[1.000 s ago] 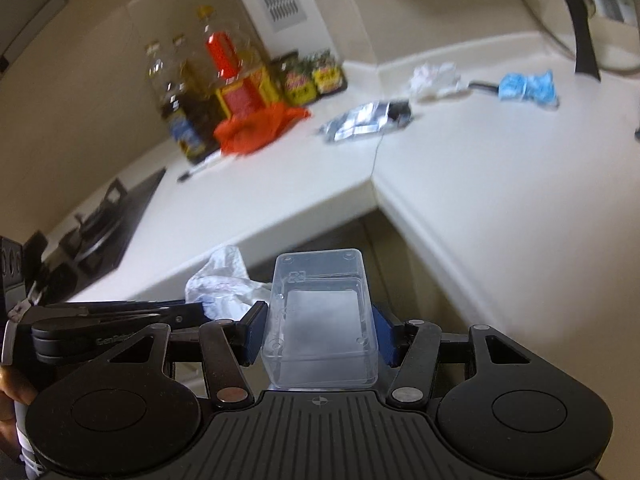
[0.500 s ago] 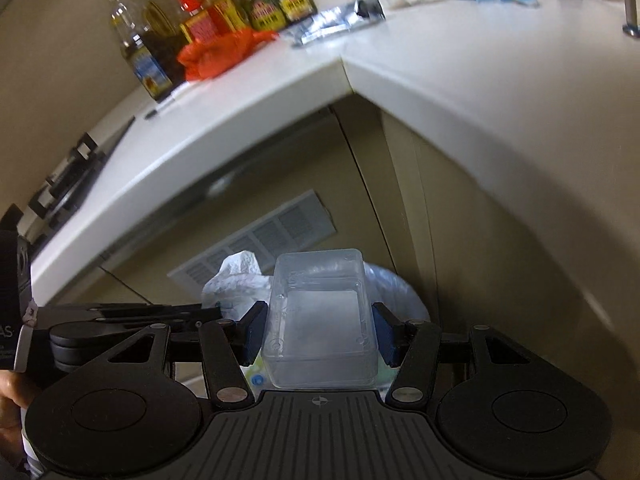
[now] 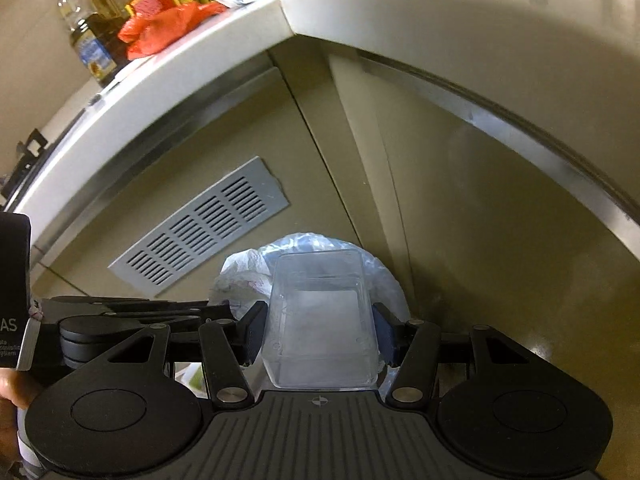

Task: Collect trash
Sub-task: 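Carry the clear box and patterned tissue down over the wastebasket, then open both tools to drop the box and tissue into the wastebasket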

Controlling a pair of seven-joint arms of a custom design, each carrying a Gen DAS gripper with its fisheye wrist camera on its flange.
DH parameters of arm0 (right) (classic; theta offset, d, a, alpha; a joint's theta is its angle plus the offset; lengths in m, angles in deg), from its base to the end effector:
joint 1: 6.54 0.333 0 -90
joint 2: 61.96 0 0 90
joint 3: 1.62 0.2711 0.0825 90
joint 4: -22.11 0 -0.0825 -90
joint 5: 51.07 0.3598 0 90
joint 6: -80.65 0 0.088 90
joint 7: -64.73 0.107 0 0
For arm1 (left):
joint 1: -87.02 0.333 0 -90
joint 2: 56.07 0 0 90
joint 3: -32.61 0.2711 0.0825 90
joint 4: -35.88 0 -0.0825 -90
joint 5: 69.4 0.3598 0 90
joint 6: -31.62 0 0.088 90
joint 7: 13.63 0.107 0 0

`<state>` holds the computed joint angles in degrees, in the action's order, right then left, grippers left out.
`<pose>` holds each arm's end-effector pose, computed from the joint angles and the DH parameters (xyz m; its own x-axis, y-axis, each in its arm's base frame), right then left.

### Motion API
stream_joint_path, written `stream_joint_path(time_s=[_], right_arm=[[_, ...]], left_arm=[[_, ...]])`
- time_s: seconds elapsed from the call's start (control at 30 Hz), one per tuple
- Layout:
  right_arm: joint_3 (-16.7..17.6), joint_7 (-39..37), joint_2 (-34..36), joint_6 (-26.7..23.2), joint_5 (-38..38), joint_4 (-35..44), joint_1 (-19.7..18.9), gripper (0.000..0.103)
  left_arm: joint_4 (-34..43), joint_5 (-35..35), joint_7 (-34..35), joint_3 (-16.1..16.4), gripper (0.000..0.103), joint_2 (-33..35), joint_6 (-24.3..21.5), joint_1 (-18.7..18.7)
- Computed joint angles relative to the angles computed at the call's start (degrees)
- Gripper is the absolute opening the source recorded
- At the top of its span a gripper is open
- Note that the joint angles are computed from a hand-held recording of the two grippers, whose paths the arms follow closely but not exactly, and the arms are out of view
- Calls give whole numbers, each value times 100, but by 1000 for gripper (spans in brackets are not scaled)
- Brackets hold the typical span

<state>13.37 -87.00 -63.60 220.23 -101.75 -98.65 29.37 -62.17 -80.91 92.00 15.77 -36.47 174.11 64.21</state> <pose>0.3475 0.4258 0.4341 -0.3858 -0.8260 -0.4109 -0.6165 0.5622 -0.5513 0.5122 -0.3993 0.4150 -0.7308 -0.6649 0.1543 -0.6489 0.6065 -0.4594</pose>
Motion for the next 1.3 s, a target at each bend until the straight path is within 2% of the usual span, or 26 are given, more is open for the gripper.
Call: stream_joint_path(time_s=[0.23,0.33,0.47,0.63,0.7,0.73,0.83,0.97,1.1,1.2,1.23,1.3], right_arm=[[-72,32,232,4,-24,113,-1,55],[-111,59,290,33,-47,133,14,55],[-158,95,384,101,-84,179,31,55],[-218,27,464,155,-57,215,40,55],[-231,-6,484,119,-38,247,46,55],[-236,-8,492,99,-44,260,52,55],[-231,40,509,-15,-107,321,93,55],[-231,66,547,88,-273,357,130,55],[-250,-82,725,289,-247,490,169,56],[-309,-314,862,674,16,512,143,57],[-321,-417,893,744,160,515,138,58],[-345,-515,980,671,232,614,200,74]], left_arm=[[278,-23,164,-25,15,340,-71,-13],[242,-48,315,-36,25,346,16,7],[208,-150,376,-34,27,324,-54,74],[189,-247,479,-33,36,310,-99,130],[141,-370,580,-72,48,275,-68,185],[87,-434,638,-90,50,237,-18,210],[-45,-495,698,-75,50,106,35,235],[-163,-576,618,-32,49,-31,64,282],[-235,-601,504,21,49,-126,17,336],[-273,-627,483,41,49,-175,-52,391],[-293,-613,450,55,49,-189,-61,396],[-333,-627,415,63,49,-219,-94,421]])
